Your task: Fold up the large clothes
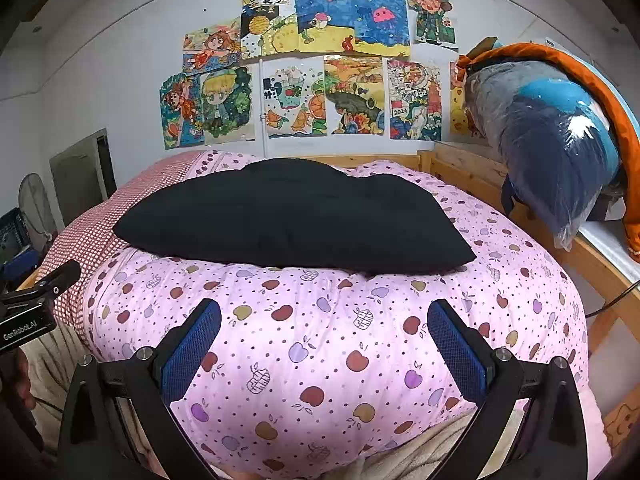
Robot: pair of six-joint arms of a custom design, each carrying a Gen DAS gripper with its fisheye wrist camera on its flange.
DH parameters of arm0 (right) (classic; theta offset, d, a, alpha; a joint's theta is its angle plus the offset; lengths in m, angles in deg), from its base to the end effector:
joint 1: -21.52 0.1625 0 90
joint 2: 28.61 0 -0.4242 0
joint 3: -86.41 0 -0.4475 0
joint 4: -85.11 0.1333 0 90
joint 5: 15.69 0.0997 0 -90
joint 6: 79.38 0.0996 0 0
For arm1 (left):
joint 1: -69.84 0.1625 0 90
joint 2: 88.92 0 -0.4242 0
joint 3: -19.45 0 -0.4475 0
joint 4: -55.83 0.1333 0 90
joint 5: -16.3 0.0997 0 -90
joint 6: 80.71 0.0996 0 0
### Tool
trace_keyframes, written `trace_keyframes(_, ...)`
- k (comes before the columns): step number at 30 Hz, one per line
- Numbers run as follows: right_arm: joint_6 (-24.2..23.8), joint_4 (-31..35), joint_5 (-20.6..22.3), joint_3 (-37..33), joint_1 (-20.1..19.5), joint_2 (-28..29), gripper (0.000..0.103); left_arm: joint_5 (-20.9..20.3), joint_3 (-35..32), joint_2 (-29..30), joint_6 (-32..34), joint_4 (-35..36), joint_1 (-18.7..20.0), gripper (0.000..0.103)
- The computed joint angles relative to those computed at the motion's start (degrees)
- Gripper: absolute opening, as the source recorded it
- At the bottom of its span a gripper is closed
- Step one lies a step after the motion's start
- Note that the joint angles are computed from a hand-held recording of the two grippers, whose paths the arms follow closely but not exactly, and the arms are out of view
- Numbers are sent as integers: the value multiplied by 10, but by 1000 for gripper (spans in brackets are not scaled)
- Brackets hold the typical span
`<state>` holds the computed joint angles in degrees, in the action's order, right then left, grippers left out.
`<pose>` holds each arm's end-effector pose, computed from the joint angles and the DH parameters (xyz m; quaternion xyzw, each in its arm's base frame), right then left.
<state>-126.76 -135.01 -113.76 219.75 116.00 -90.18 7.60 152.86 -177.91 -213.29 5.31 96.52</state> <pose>0.1563 -0.4674 0.1436 0.3500 -0.7983 0.4301 0.2350 -0.1843 -0.3520 0.1727 0.0377 0.7118 -0.5500 0.4353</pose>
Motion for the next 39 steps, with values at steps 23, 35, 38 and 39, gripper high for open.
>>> trace_keyframes(23, 5, -12, -8, -3, -9, 15, 101, 1, 13, 1, 77, -76, 13, 103)
trace_keyframes(35, 7, -11, -7, -3, -9, 14, 101, -1, 1, 10, 29, -27, 9, 103)
trace_keyframes(38, 7, -11, -7, -3, -9, 14, 101, -1, 2, 10, 30, -28, 9, 103)
trace_keyframes(39, 7, -10, -7, -3, -9, 14, 101, -1, 1, 11, 28, -26, 9, 103)
